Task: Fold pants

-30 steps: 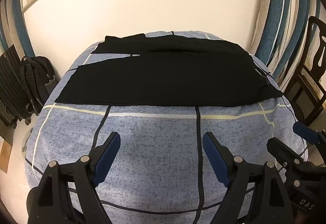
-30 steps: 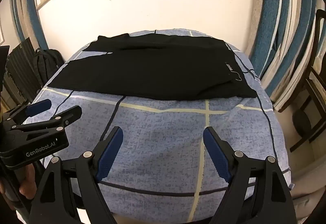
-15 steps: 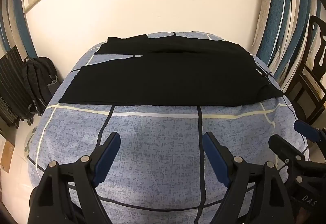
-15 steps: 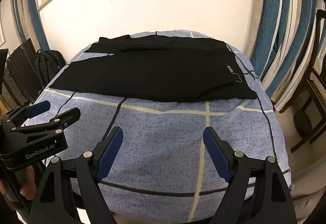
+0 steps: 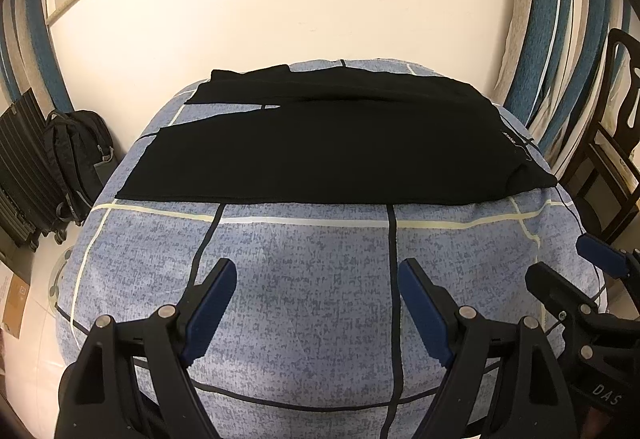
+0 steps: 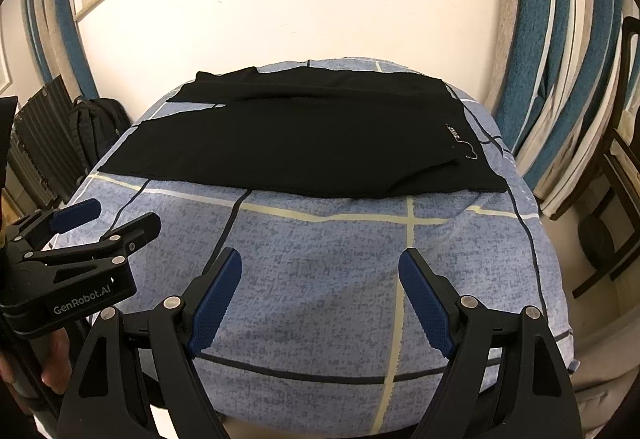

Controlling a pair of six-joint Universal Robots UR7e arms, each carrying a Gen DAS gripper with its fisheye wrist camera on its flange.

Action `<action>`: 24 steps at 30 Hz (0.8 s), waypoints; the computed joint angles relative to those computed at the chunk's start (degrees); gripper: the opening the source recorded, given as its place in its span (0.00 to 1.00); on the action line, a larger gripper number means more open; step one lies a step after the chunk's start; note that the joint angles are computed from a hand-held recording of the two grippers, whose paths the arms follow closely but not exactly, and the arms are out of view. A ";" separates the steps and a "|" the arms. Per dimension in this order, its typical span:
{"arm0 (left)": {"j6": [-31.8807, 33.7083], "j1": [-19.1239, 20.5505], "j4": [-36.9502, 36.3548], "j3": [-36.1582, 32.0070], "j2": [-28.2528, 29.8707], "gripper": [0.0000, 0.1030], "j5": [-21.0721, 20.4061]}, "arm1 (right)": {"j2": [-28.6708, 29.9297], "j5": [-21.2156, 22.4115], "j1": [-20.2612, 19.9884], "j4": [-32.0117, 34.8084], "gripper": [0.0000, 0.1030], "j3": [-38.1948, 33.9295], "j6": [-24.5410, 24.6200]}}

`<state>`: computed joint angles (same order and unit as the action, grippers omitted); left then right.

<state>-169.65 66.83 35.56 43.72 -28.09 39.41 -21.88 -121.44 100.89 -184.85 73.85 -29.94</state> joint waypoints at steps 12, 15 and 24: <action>-0.65 0.03 1.36 -1.15 0.65 0.82 -0.21 | 0.02 0.16 -0.02 0.43 0.79 -0.07 0.06; -0.65 0.04 1.35 -1.21 0.68 0.82 -0.24 | 0.05 0.17 -0.02 0.24 0.79 0.02 0.01; -0.84 0.15 1.50 -1.12 0.68 0.82 -0.27 | 0.06 0.09 -0.06 0.42 0.79 0.06 -0.02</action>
<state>-170.49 66.97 37.05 42.60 -27.40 39.14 -21.82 -121.35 100.83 -184.43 73.91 -29.97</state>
